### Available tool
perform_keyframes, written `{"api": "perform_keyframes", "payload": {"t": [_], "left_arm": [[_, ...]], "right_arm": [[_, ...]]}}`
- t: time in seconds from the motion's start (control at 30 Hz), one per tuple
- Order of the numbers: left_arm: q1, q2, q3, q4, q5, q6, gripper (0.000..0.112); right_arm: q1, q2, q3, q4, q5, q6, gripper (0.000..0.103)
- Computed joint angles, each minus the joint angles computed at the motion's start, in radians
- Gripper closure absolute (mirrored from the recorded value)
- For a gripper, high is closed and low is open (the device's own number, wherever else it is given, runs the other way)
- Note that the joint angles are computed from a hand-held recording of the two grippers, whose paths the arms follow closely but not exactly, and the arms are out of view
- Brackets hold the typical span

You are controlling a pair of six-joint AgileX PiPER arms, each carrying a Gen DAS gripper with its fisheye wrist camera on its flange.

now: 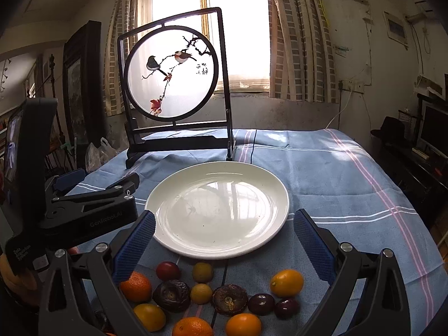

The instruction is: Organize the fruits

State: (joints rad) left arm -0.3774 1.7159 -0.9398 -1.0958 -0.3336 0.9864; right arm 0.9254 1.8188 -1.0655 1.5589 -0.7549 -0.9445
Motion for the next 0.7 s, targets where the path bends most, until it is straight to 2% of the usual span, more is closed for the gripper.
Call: {"api": "perform_keyframes", "payload": {"t": [0.1, 0.23, 0.37, 0.5, 0.63, 0.7], "left_arm": [[0.003, -0.005, 0.000, -0.001, 0.020, 0.007, 0.014], [-0.005, -0.014, 0.037, 0.215, -0.001, -0.198, 0.014], [-0.028, -0.022, 0.048, 0.187, -0.066, -0.171, 0.014], [-0.005, -0.012, 0.024, 0.147, -0.029, -0.158, 0.014], [-0.011, 0.001, 0.017, 0.096, -0.048, -0.103, 0.014], [-0.030, 0.003, 0.030, 0.097, -0.098, -0.103, 0.014]], "right_arm": [[-0.002, 0.001, -0.005, 0.003, 0.012, -0.008, 0.004], [-0.009, 0.001, -0.006, 0.007, 0.032, -0.012, 0.004], [-0.009, -0.002, -0.001, -0.002, 0.033, -0.003, 0.004], [-0.010, -0.002, 0.001, -0.001, 0.044, -0.001, 0.004], [0.020, 0.032, -0.047, 0.070, -0.047, -0.105, 0.004], [0.016, 0.039, -0.062, 0.101, -0.043, -0.138, 0.004]]}}
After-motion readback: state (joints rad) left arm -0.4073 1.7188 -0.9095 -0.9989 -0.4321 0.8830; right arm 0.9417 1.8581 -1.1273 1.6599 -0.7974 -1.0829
